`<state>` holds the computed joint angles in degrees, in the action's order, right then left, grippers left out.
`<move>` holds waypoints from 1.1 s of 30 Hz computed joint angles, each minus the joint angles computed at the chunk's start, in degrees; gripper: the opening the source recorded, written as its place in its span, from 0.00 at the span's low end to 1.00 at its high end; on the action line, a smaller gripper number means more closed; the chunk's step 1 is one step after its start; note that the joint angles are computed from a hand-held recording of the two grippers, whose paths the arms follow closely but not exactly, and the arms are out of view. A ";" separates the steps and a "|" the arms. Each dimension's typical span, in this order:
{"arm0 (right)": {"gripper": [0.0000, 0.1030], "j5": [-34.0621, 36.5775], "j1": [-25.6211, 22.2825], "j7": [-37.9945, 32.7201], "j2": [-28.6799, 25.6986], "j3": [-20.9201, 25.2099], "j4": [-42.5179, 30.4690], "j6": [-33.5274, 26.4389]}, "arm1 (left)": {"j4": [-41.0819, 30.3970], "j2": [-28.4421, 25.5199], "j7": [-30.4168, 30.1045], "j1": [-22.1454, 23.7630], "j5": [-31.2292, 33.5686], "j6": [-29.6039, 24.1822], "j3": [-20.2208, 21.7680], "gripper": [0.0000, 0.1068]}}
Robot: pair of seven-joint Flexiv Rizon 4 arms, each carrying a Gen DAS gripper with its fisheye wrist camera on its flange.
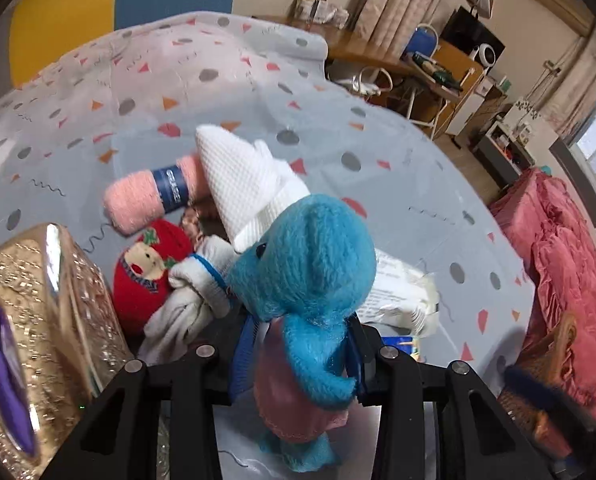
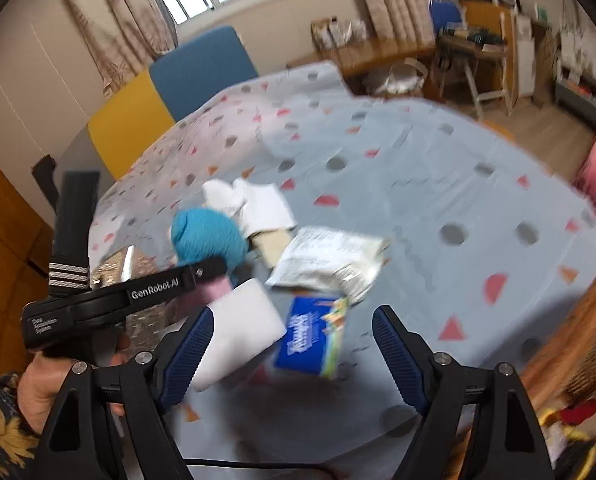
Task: Organize soft objects
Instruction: 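Reach the left tool into the pile and grasp the blue plush toy, then carry the plush toy into the gold tray and release it while the right tool grasps the white sponge block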
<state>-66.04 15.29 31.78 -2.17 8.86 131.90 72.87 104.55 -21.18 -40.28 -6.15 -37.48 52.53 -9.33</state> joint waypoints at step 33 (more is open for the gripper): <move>0.81 43.85 13.43 -50.76 -20.86 1.07 -22.45 -17.39 | -3.23 5.73 8.46 15.18 -24.62 7.24 5.28 0.39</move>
<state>-22.19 28.72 -18.98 -23.03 9.93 109.44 55.48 101.32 -15.45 -31.81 9.03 -62.10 59.77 -4.05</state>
